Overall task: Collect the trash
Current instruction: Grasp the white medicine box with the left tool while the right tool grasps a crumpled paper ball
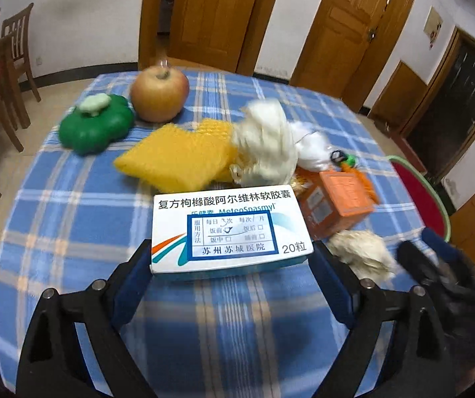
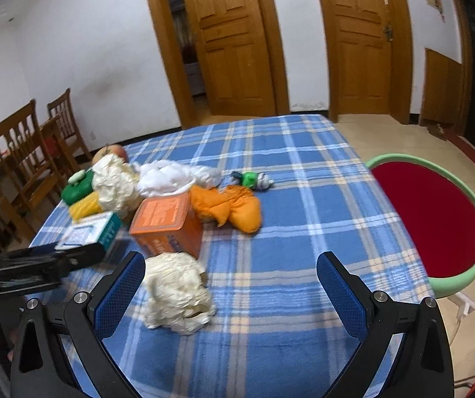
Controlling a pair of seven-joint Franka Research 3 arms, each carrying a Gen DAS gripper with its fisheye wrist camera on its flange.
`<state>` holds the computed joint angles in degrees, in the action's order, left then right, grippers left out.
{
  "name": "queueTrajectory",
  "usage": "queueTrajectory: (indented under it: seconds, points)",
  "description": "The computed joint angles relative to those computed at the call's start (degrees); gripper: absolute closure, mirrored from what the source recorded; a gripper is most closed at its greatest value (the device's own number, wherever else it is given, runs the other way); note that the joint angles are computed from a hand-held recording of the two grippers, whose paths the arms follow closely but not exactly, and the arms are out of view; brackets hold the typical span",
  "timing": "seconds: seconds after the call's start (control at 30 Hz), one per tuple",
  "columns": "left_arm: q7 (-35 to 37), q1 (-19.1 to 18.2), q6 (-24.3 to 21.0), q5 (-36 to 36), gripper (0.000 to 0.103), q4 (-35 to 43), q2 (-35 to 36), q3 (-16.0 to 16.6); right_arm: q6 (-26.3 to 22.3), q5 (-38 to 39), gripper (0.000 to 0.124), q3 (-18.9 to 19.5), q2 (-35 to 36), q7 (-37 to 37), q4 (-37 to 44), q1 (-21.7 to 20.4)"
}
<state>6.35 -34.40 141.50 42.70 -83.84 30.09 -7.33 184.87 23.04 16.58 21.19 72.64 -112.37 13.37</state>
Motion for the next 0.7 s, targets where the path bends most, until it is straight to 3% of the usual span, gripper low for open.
queueTrajectory:
  seconds: [0.17,0.4,0.63,0.7]
  points:
    - [-5.3,-1.7,1.0,5.5,0.013,-3.1,-3.8,0.9,-2.5,2.0,0.021,7.6,1.1,-4.2,1.0,-6.3]
    - [-9.0,-0.4,3.7,8.7,0.013,-8.2,-7.0,-0.5,-7.5,4.0,0.021,4.5,2.1,-7.9,3.7,-2.4]
    - [-10.6,0.3,4.6,11.0,0.013,-9.9,-7.9,-1.0,-11.4,11.0,0.021,4.7,2.6,-13.1,5.5,-2.4]
    - [-10.8,0.4,4.8,11.4,0.013,-10.2,-8.1,-1.2,-11.6,13.5,0.030,5.0,2.6,-15.0,5.7,-2.6]
